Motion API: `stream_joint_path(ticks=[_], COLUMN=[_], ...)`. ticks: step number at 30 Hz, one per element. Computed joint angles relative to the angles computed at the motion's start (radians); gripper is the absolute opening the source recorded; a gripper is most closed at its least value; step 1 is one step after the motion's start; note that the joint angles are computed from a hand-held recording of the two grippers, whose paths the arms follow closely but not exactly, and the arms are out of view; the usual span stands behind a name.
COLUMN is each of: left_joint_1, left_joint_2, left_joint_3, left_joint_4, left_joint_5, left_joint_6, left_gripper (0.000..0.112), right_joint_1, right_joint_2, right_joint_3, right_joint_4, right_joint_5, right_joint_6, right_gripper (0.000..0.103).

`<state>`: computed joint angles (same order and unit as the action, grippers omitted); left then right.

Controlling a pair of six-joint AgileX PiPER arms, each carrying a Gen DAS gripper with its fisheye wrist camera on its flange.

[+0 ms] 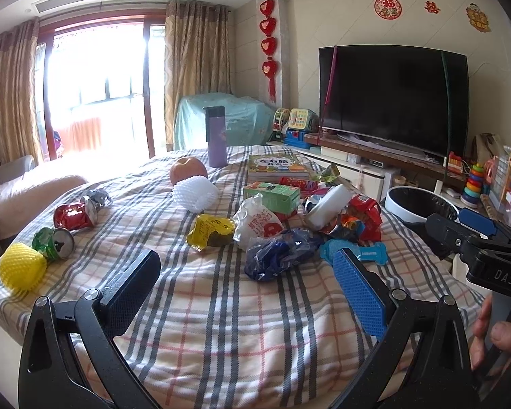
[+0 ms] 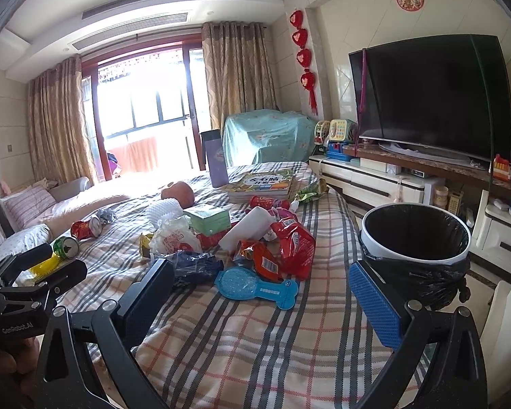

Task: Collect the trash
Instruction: 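Move both tools toward the trash pile on the bed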

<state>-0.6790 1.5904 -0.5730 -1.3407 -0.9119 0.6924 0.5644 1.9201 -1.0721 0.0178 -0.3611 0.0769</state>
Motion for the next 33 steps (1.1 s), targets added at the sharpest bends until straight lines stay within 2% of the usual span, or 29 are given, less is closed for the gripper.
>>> stream_joint_path(ticks=[18, 25, 33], left_joint_1=[0.014, 0.059, 0.149], left_joint_2=[0.012, 0.013, 0.039], left_joint_3=[-0.010, 0.000, -0.017], left_joint_4=[0.014, 0.067, 0.149], left_joint_5=[0.028, 0.075, 0.175], left_joint_6=[-0.007, -0.043, -0.079], left_gripper=[0.103, 0.103, 0.103], right_joint_1=[-0.012, -0.035, -0.054], right_joint_2=[0.020, 0.036, 0.085], right_joint_3=[-0.021, -0.047, -0.133], right_joint_4=[-0.101, -0.277, -0.613], right_joint_5=[0.021, 0.053, 0.132], right_joint_6=[0.103, 0.263, 0.572], right_gripper=[0.103, 0.103, 0.103])
